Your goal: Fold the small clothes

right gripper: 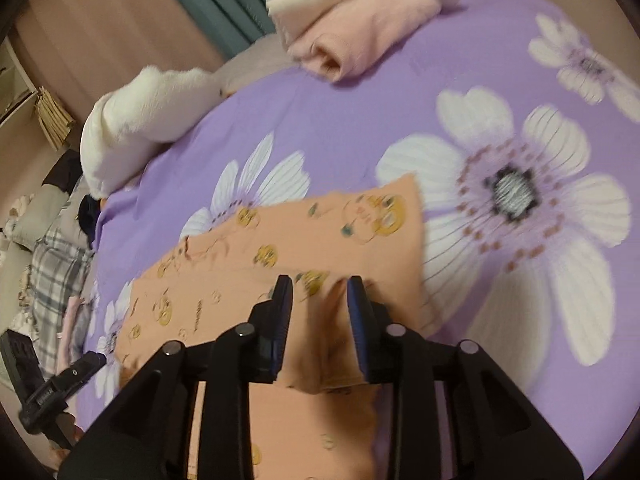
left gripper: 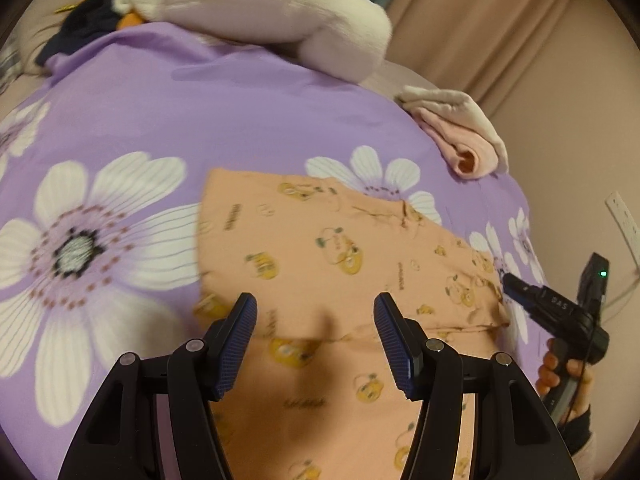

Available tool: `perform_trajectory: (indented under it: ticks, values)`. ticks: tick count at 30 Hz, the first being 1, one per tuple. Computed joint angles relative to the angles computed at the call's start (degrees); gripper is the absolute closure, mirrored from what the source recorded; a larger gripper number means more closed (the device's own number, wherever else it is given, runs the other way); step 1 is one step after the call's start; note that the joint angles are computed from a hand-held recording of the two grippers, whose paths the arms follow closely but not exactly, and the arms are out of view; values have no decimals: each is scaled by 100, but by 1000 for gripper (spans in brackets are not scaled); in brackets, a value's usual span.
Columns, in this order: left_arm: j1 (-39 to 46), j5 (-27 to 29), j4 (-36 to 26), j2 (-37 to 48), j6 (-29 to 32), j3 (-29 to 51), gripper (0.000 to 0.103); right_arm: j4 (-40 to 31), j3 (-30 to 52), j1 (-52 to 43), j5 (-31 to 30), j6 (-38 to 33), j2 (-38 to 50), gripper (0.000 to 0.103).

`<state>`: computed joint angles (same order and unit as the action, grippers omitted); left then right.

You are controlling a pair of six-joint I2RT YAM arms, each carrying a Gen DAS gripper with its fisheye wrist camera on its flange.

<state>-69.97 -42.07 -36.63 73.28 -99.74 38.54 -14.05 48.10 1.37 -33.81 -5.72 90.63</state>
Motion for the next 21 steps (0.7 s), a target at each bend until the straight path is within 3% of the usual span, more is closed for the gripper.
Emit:
perform_trajectory:
  ticks: [5, 9, 13, 16, 17, 21]
  values:
    - [458, 337, 537, 290, 477, -163, 44, -396, -154, -74, -459, -895, -341, 78]
    - [501, 499, 674, 478, 400, -349, 44, -356, -438, 232, -163, -1297, -353, 85]
    - [557, 700, 988, 419, 471, -634, 46, -63, -504, 352, 277, -1184, 145, 89]
    - [478, 662, 847, 307, 372, -617, 46, 16, -613, 348, 282, -1127, 70, 87]
    - [364, 616, 725, 265, 229, -580, 46, -78, -625, 327, 243, -1122, -25, 82]
    - [-371, 312, -64, 382, -671, -232, 46, -524, -855, 101, -146, -1361, -634, 78]
